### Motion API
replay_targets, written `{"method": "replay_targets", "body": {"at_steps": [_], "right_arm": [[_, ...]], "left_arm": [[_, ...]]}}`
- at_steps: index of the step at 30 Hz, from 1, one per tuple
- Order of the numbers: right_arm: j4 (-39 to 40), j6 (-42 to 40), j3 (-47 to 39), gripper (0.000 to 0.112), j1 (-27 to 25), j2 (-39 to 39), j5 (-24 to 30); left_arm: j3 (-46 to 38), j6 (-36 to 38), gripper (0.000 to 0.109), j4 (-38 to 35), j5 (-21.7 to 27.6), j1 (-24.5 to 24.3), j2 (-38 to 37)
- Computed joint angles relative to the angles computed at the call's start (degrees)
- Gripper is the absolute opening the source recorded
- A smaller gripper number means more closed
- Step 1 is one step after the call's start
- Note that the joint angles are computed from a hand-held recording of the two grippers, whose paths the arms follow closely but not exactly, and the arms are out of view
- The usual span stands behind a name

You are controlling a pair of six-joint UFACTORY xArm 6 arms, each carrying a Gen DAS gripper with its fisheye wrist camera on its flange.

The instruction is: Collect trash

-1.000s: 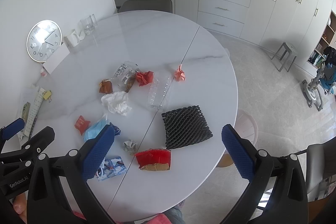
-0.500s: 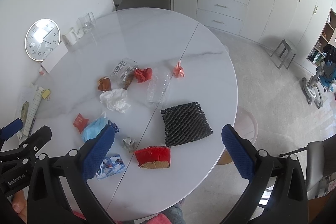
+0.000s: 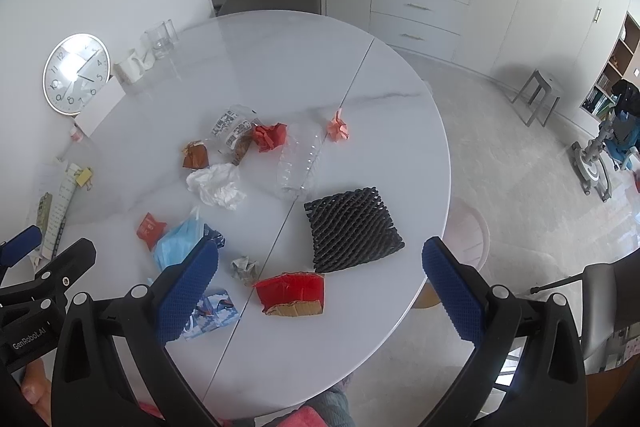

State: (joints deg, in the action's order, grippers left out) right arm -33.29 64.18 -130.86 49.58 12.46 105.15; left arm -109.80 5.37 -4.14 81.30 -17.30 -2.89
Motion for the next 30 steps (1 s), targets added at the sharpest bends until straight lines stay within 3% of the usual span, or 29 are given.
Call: {"method": "replay_targets", "body": {"at_steps": [6,9,15,21,26,30], "right_arm": [[0.0,0.1,0.1,0.101,0.0,0.0,-0.1],[0.3,0.6,2.6,0.101,-0.2,-1.3,-2.1],[3.4,5.0,20.1,0.101,-0.7,-8.8,-12.4],[8.8,15.3,34.5,0.101,-0.5,-13.8,-22.2],[8.8,21.4,32.6,0.101,2.1,-10.4,-19.4],[9.2,24.2,29.1,0.101,3.6,-7.9,-16.8]], "left_arm": [[0.2,0.8,0.095,-0.3,-0.2,0.3,0.1],[2.0,6.0,0.095,-2.7,-1.9,2.1,-0.5],[9.8,22.9,0.095,-4.9,-6.6,7.9,-2.4],[15.6,35.3,0.095,-6.9,-1.1,13.4,-1.6],[19.3,35.5,0.095,-9.3,-0.9,14.9,0.2],[23.6,38.4,0.094,-9.8,-5.9,13.9,0.8]]}}
